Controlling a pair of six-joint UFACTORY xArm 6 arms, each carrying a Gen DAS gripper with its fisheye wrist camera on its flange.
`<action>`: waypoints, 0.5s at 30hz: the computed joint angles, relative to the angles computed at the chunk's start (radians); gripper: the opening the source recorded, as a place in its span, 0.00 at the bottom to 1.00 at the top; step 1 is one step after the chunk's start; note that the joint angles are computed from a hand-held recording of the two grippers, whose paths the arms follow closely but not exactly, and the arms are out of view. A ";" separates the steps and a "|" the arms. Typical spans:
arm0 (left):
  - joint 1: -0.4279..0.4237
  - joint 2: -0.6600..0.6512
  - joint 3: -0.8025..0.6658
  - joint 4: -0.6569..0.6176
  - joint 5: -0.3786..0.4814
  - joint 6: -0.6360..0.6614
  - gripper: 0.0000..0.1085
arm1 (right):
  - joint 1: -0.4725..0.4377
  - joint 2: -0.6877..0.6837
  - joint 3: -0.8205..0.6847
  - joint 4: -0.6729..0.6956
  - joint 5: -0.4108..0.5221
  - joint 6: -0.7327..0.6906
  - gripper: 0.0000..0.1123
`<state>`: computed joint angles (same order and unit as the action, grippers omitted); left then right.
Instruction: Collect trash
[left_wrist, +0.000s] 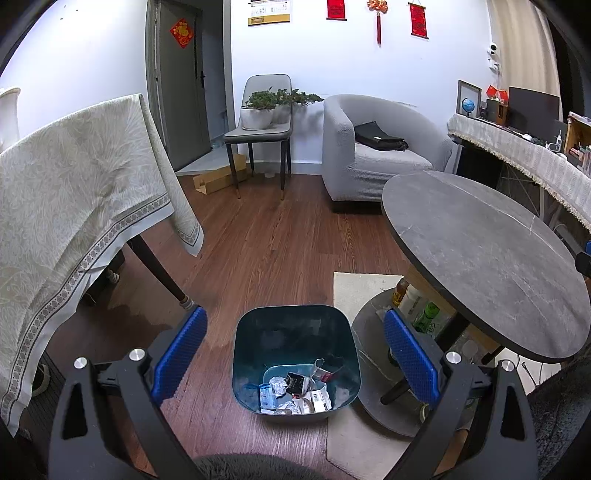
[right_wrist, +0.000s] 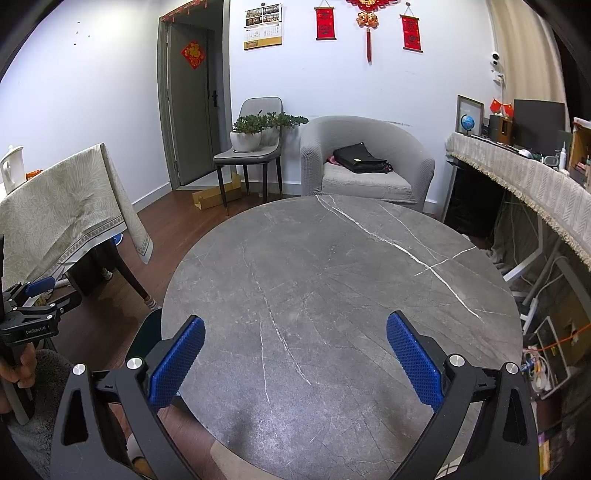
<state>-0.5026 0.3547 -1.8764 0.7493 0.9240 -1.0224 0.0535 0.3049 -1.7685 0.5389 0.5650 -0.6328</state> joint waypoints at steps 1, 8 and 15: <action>0.000 0.002 -0.003 0.000 0.001 0.002 0.90 | 0.000 0.000 0.000 0.000 0.000 0.000 0.89; -0.001 0.001 -0.002 0.000 0.003 0.002 0.90 | -0.001 0.001 -0.002 0.002 0.001 -0.001 0.89; -0.003 0.005 -0.008 0.001 0.005 0.001 0.90 | -0.001 0.002 -0.003 0.002 0.001 -0.001 0.89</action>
<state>-0.5057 0.3598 -1.8845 0.7500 0.9292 -1.0217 0.0527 0.3064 -1.7711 0.5409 0.5664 -0.6339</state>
